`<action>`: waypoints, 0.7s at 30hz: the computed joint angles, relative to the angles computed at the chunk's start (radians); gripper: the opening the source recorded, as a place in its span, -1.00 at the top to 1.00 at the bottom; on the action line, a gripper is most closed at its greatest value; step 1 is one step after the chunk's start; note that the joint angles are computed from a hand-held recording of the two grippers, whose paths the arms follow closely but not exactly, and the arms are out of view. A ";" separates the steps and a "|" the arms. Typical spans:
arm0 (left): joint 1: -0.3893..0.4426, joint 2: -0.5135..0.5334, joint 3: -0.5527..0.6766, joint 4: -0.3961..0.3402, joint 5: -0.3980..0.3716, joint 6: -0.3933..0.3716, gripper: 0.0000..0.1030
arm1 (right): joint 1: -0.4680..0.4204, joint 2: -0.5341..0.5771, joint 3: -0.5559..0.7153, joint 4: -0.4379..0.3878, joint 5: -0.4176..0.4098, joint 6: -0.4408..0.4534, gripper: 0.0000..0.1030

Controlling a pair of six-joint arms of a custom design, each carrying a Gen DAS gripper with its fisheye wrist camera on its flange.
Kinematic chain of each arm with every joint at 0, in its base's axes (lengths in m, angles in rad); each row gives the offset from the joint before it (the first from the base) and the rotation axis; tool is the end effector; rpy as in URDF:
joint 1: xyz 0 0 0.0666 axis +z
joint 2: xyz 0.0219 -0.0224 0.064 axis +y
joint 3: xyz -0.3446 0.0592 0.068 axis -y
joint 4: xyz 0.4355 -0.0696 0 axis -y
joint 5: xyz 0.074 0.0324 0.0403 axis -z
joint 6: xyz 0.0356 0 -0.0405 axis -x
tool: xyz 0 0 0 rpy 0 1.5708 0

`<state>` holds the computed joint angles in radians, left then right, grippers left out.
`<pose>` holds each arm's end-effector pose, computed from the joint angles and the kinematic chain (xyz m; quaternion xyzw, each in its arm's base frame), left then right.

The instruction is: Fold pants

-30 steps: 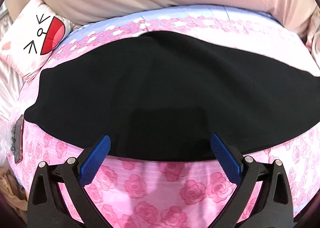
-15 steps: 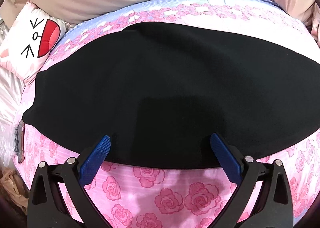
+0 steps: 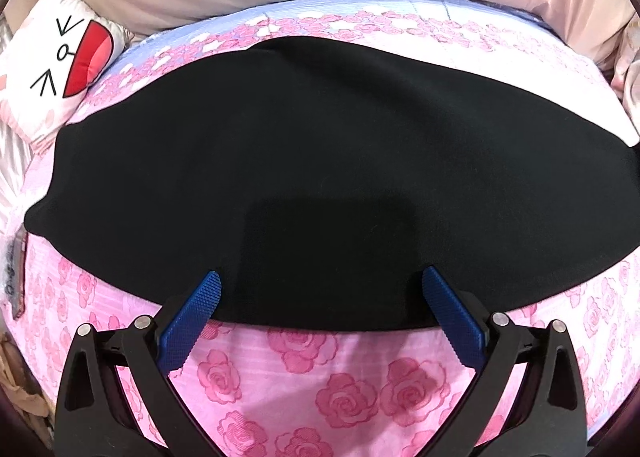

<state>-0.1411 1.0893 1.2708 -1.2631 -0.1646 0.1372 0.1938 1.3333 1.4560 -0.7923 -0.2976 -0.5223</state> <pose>0.3988 -0.0512 0.4497 -0.0180 0.9670 0.0455 0.2501 0.5120 0.1107 0.4676 0.0819 0.8888 0.2759 0.3566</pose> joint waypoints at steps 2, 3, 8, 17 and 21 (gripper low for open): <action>0.021 -0.019 -0.012 0.005 0.024 -0.011 -0.91 | 0.066 0.047 0.078 0.007 -0.026 0.009 0.65; 0.035 -0.032 -0.020 0.010 0.038 -0.017 -0.90 | 0.094 0.071 0.117 -0.004 -0.030 0.022 0.64; 0.119 -0.099 -0.061 0.032 0.105 -0.055 -0.90 | 0.266 0.273 0.364 -0.074 -0.055 0.090 0.64; 0.321 -0.177 -0.119 0.063 0.186 -0.127 -0.90 | 0.484 0.680 0.833 -0.327 -0.051 0.225 0.57; 0.397 -0.174 -0.131 0.072 0.228 -0.131 -0.90 | 0.520 0.692 0.813 -0.297 -0.009 0.273 0.12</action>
<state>0.2563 0.9158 1.1397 -1.1910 0.0635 0.0065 0.7139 2.0248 2.2694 -1.0890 -0.3066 -0.2489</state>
